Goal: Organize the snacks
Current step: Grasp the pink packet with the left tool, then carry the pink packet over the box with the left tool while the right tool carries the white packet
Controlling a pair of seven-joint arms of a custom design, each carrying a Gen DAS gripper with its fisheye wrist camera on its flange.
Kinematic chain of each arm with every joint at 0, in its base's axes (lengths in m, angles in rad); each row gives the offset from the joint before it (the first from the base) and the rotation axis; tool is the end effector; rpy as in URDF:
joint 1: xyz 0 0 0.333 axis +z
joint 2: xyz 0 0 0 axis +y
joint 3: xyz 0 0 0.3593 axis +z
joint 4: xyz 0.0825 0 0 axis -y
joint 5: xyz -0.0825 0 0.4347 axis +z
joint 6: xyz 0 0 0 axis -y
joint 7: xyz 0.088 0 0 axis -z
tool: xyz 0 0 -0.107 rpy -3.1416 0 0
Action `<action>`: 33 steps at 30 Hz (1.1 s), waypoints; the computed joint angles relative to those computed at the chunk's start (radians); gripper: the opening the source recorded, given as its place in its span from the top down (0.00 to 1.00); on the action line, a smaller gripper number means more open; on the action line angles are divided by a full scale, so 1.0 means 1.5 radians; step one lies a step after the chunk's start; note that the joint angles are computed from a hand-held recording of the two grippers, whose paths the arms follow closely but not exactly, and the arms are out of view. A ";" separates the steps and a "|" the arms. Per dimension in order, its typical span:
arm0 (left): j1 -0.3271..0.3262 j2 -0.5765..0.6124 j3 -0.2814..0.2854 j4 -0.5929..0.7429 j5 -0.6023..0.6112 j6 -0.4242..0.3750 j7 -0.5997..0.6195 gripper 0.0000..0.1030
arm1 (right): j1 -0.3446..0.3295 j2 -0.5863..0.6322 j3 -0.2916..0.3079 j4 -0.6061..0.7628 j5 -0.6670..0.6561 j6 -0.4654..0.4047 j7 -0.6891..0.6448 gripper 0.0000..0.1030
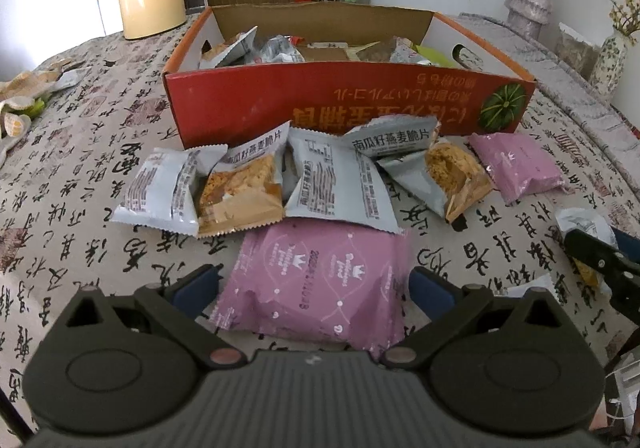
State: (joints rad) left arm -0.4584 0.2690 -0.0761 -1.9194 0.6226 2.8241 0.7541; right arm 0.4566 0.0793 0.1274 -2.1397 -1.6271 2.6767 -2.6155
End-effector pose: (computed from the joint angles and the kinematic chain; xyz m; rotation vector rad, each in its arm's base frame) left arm 0.5947 -0.3815 0.4326 -1.6145 2.0574 -0.7787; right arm 0.4956 0.3631 0.4057 -1.4744 1.6740 -0.7886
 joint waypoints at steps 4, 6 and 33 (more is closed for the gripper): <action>-0.012 0.005 0.009 0.007 0.025 -0.009 -0.018 0.00 | -0.001 0.003 -0.001 0.002 -0.004 0.005 0.005 0.57; -0.018 0.007 0.014 0.009 0.047 -0.009 -0.038 0.00 | -0.001 0.006 -0.001 0.004 -0.004 0.008 0.005 0.57; -0.011 -0.027 0.027 -0.043 0.130 0.082 -0.108 0.38 | 0.011 0.004 0.002 0.006 0.013 -0.007 -0.021 0.57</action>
State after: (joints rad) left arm -0.4752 0.2283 -0.0352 -1.9837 0.8169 2.9467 0.5927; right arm 0.4728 0.0855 0.1311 -2.1309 -1.6080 2.6668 -2.6471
